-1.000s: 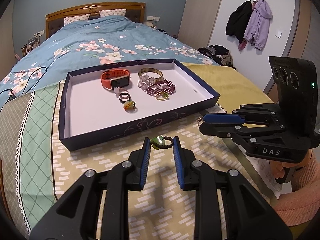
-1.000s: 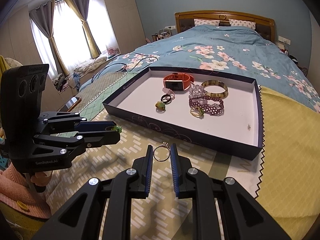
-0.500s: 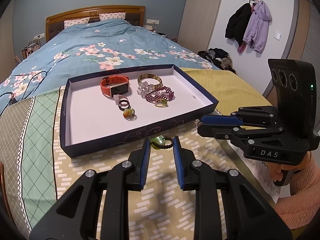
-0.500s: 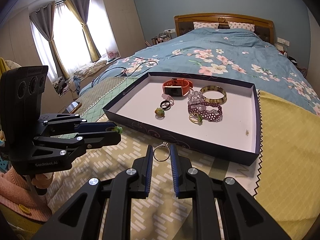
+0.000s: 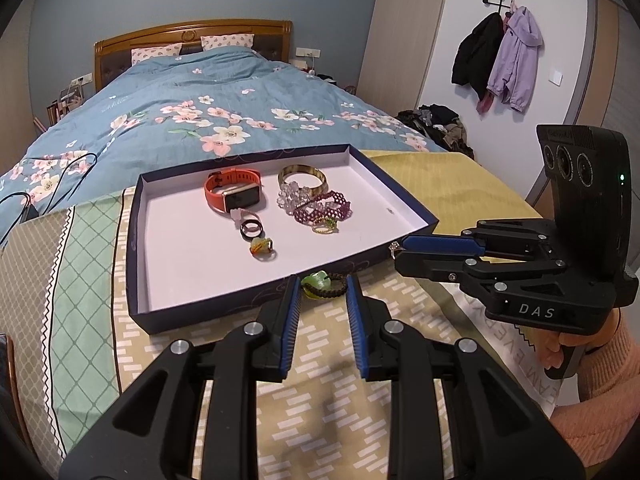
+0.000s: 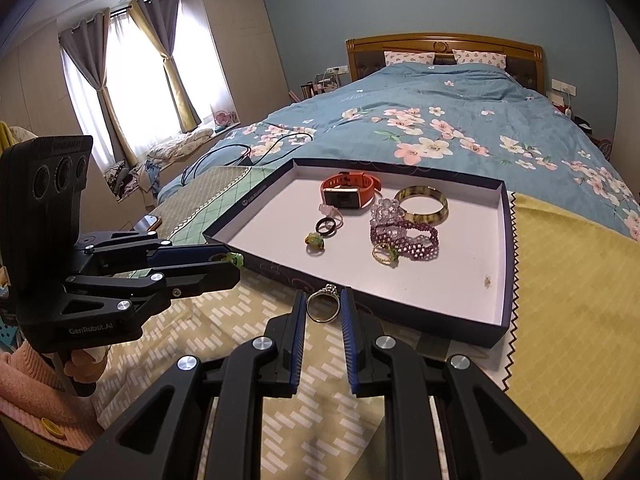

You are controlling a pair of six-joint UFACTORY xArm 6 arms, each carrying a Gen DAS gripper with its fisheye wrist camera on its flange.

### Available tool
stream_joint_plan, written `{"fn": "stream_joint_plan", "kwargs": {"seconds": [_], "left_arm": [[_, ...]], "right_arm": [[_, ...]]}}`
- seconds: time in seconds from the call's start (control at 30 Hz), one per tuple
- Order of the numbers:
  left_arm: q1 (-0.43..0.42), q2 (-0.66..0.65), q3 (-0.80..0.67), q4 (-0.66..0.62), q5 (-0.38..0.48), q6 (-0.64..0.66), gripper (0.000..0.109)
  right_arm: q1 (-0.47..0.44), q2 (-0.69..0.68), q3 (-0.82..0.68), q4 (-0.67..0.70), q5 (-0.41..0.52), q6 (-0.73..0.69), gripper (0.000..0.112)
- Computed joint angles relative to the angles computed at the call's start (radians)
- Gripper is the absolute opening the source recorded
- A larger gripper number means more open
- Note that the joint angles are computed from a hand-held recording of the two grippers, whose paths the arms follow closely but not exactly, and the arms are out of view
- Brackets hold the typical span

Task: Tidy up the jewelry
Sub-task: 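Lift both held rings and carry them toward the box, then lower the green ring into the box with the left tool while the right tool lowers the silver ring in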

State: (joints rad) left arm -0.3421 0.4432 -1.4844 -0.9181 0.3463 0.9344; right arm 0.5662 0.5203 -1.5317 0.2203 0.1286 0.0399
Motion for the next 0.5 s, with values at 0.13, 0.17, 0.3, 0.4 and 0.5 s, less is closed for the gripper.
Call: {"fn": "stream_joint_plan", "kwargs": {"seconds": [0.13,0.17,0.3,0.4,0.5], "left_arm": [[0.001,0.005,-0.013,0.003,-0.007,-0.005,0.023],[0.001,0.009,-0.019,0.009,-0.010,-0.012,0.023],[0.003,0.021,-0.038,0.025,-0.013,-0.029,0.023],[0.002,0.034,-0.056,0.038,-0.015,-0.044,0.023],[0.003,0.044,-0.071,0.053,-0.015,-0.060,0.023]], "right_arm": [[-0.006,0.007,-0.014,-0.012,-0.003,0.012,0.016],[-0.008,0.010,-0.019,-0.020,-0.002,0.018,0.016],[-0.013,0.018,-0.034,-0.043,-0.002,0.039,0.016],[-0.016,0.025,-0.047,-0.046,-0.001,0.041,0.016],[-0.018,0.032,-0.062,-0.050,0.002,0.041,0.016]]}}
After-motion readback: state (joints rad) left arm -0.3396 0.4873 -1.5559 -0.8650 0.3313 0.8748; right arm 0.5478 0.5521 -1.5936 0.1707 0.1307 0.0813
